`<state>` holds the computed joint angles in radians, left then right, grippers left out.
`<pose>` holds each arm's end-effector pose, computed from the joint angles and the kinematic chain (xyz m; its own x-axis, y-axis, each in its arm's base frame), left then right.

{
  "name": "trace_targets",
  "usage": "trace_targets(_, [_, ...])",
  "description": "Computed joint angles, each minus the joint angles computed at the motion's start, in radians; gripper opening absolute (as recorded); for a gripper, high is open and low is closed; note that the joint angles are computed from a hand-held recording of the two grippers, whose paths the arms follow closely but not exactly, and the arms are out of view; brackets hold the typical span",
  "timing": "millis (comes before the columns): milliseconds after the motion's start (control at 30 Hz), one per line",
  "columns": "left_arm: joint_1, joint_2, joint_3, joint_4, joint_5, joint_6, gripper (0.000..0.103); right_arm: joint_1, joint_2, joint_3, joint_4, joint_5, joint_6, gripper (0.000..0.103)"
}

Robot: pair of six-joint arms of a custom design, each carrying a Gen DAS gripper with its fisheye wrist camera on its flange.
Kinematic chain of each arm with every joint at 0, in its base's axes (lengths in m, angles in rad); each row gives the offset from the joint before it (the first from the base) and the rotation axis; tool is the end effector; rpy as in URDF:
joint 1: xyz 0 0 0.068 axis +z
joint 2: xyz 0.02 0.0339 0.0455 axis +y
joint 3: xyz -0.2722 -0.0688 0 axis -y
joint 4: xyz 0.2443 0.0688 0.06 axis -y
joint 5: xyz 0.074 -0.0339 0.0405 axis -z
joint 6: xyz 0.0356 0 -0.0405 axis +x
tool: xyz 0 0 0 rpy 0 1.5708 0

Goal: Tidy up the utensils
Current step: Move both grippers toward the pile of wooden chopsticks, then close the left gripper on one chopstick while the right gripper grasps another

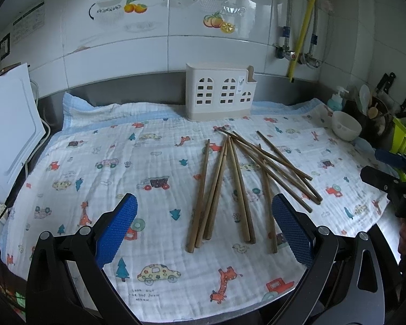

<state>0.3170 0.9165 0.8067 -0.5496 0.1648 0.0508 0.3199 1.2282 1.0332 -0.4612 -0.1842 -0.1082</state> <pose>0.1823 0.0537 0.2955 -0.5907 -0.1411 -0.7944 -0.1545 0.9862 -0.0602 0.2507 0.0899 0.3149 -0.5275 -0.2866 -0.7997 -0.5068 0.8617 0.0255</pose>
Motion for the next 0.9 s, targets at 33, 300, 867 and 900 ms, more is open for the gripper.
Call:
trace_targets(33, [0.002,0.001,0.0,-0.001,0.003,-0.001,0.098,-0.001,0.002,0.0,0.002,-0.001,-0.001,0.097])
trace_targets(300, [0.031,0.027,-0.002,0.014,0.029,0.003,0.098,-0.013,0.023,-0.008,0.024,-0.013,-0.019,0.096])
trace_targets(867, [0.099,0.124,-0.04,0.14,0.001,0.003,0.098,-0.035,0.19,0.042,0.074,-0.064,-0.114,0.078])
trace_targets(900, [0.1,0.141,-0.037,0.144,0.003,0.001,0.098,-0.033,0.201,0.048,0.072,-0.068,-0.12,0.076])
